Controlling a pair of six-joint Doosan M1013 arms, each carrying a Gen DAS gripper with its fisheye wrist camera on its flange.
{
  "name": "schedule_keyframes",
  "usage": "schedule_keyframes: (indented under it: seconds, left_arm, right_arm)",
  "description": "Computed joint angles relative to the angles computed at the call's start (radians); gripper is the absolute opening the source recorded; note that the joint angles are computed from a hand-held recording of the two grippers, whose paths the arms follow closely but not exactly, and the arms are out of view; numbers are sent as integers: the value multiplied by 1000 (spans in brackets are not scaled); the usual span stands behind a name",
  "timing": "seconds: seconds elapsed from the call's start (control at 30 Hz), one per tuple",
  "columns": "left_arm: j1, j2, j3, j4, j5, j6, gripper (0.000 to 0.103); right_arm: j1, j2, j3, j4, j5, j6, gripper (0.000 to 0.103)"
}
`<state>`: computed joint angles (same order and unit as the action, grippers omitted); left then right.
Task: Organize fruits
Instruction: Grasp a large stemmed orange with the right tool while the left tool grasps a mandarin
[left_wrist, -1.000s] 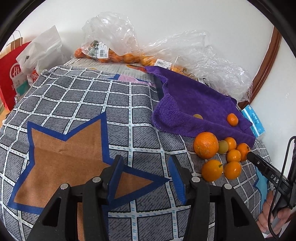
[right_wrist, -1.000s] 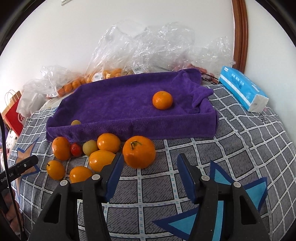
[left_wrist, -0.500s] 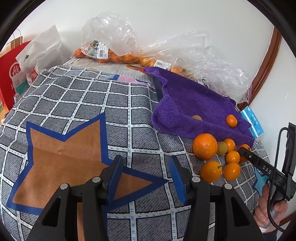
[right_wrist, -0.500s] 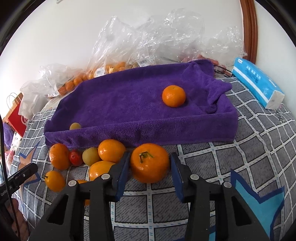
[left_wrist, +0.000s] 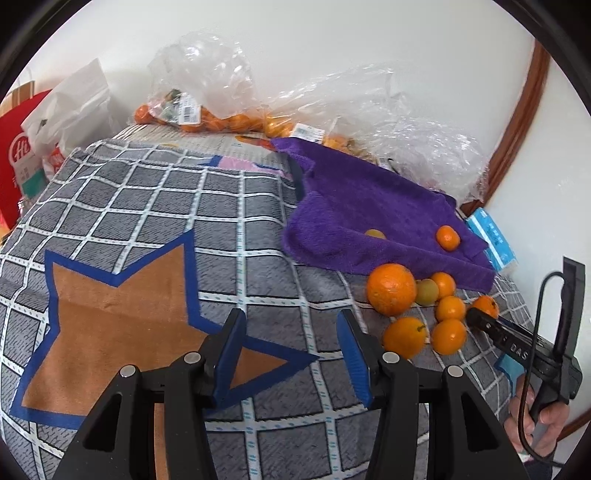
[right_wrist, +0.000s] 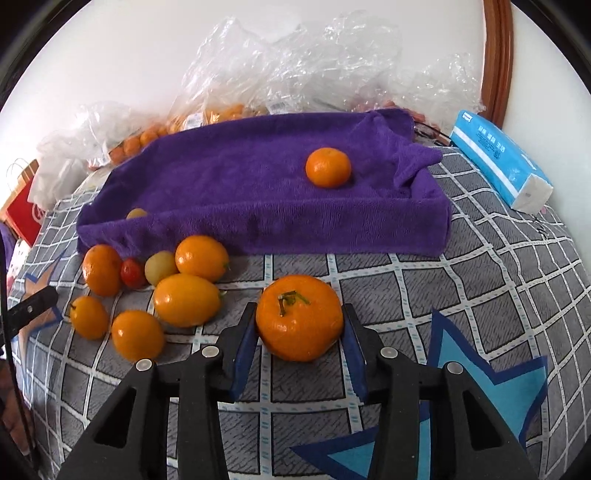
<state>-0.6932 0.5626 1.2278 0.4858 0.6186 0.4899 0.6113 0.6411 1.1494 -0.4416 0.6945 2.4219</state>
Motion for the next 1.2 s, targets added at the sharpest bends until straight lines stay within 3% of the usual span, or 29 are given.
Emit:
schedule_keyframes:
  seconds: [0.17, 0.3, 0.4, 0.47, 0.6, 0.7, 0.9, 1.2]
  left_arm:
    - [-10, -7, -9, -137, -51, 130, 48]
    - [-22, 32, -81, -184, -6, 198, 48]
    - [-26, 69, -137, -197, 58, 216, 48]
    - [-26, 81, -149, -210, 63, 219, 48]
    - [-39, 100, -169, -130, 96, 177, 44]
    - [-41, 93, -155, -121, 69, 181, 30]
    - [-28, 78, -121, -166, 8, 178, 30]
    - [-42, 58, -89, -21, -29, 57, 30]
  right_arm:
    - [-9, -33, 57, -50, -77, 115, 43]
    - [-3, -45, 77, -158, -60, 205, 43]
    - [-5, -57, 99, -167, -74, 222, 43]
    - [-10, -66, 115, -140, -93, 211, 43]
    - [-16, -80, 142, -111, -147, 197, 43]
    - [-12, -81, 144, -124, -153, 205, 43]
    - [-15, -72, 129, -80, -141, 159, 43]
    - [-13, -75, 135, -115, -132, 206, 43]
